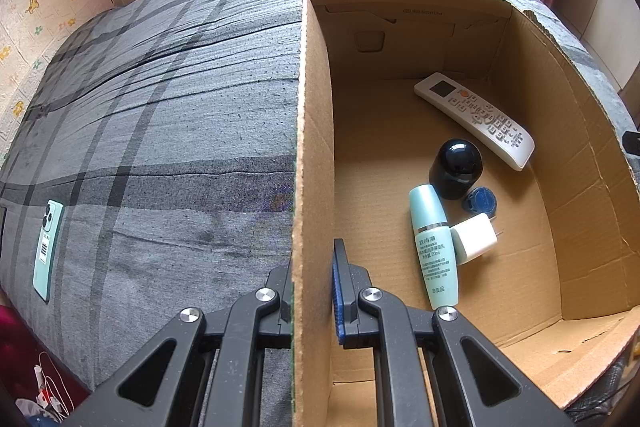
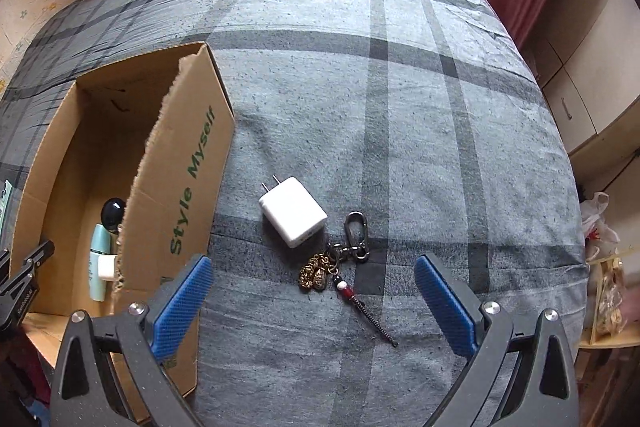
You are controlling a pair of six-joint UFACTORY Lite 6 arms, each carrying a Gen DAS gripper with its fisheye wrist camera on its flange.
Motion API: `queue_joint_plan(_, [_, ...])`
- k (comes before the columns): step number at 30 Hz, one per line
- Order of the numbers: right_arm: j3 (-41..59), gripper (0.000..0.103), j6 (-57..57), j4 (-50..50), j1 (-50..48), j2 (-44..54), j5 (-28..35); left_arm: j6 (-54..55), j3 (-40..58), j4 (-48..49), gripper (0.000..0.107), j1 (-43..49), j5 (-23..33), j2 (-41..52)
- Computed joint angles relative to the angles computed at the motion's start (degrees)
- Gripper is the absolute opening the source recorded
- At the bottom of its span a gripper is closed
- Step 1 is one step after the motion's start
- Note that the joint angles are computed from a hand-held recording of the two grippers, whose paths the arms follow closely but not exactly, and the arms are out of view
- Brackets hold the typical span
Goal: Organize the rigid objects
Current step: 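Withdraw the right gripper from the box toward the keychain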
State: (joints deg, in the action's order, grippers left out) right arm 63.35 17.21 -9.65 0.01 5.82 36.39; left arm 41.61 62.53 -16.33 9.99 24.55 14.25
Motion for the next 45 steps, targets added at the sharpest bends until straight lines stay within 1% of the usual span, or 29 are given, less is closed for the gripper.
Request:
queue_joint_plan(7, [-5.17,0.103,1.56,1.34,-2.48,2.58,-7.5,0.31,-0.08,-0.21,0.012,0.1,-0.07,0.04])
queue_joint_plan(9, [-6.08,0.103,2.99,0.07,-2.79,3.88,-9.33,0.38,-0.09,-0.25,0.012,0.12,-0.1,0.04])
queue_joint_plan(12, [-7.27,0.103,7.52,-4.57,-2.57,5.83,-11.39,0.52,-0.15,-0.42,0.012,0.15,-0.14,0.06])
queue_joint_plan(19, [-8.68,0.103,10.86,-7.3,-3.38,9.84,-15.43,-0.32,-0.32,0.39,0.012,-0.31,-0.71,0.1])
queue_joint_plan(25, [-8.93,0.103,11.68,-7.55,-4.28,13.48,-17.88,-0.37,-0.33,0.61,0.012,-0.26,-0.77,0.09])
queue_joint_plan(31, [-9.18,0.103,15.67,-11.75,-3.92,15.52,-19.81,-0.45,-0.71,0.64,0.012,-0.29,-1.06,-0.15])
queue_joint_plan(33, [-9.27,0.103,14.69,-10.34,-4.29,15.79,-20.44,-0.32,-0.6,0.55,0.012,-0.19,-0.99,-0.04])
queue_joint_plan(38, [-9.48,0.103,8.26,-4.02,-5.22,16.16,-20.67,-0.58,-0.62,0.93,0.012,-0.26,-1.09,0.0])
queue_joint_plan(45, [-8.38,0.103,6.41,-2.48,-5.21,16.74,-19.94,-0.01,-0.66,0.28,0.012,-0.12,-1.05,0.02])
